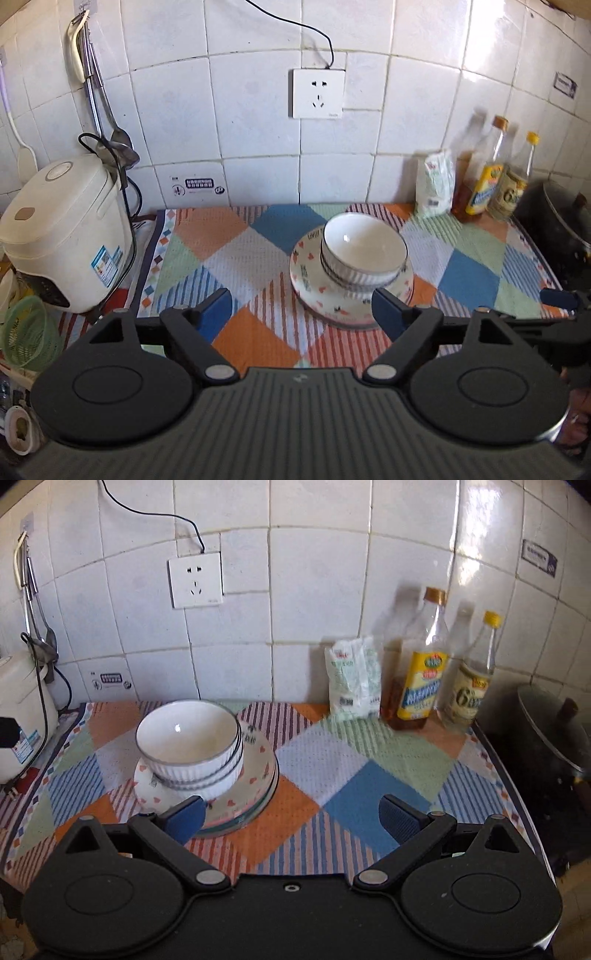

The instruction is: Organize plates and bowls

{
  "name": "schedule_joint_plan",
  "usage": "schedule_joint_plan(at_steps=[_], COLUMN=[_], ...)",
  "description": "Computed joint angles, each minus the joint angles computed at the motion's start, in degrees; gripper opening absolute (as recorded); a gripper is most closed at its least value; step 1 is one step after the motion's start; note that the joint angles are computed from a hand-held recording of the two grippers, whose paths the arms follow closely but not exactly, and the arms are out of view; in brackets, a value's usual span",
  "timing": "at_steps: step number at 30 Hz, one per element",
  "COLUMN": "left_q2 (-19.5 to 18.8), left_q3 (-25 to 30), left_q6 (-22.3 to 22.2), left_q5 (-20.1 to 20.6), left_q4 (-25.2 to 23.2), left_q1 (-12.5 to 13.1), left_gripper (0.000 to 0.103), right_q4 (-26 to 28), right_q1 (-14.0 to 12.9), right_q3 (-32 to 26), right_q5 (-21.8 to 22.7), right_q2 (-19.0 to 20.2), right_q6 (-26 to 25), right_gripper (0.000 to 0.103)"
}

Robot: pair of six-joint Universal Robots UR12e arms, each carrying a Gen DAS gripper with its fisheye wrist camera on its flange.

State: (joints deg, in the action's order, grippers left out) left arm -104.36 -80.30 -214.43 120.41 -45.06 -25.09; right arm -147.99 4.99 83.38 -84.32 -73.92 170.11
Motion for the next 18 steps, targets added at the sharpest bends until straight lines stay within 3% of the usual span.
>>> schedule_joint_plan(at_steps=[4,9,13,18], left_q2=[1.21,1.97,2.47,3.68], left_q3=[-1.17,-1.8,-2.25,-3.53], left_q6=[-0.56,0.13,-1.14,-2.08], left_q5=[-0.25,1.68,3.51,2.65], left_q4=[-1.13,-1.77,-2.27,-2.0], left_q1=[-0.74,-1.95,-2.78,-3.39], left_gripper=[0.083,0.095,0.096,0.096], right_q4=[3.08,1.47,0.32,-1.36], right_q1=[-0.03,-0.05,-0.47,-0.4], right_q3=[0.83,3.17,4.81,6.59], right_q5=[-0.21,0.28,1.67,1.25], right_q2=[-1.75,-4.38,-6.3,-8.24], right_q6=[1.26,0.69,1.49,1.19], right_gripper=[0.102,0.102,0.102,0.102])
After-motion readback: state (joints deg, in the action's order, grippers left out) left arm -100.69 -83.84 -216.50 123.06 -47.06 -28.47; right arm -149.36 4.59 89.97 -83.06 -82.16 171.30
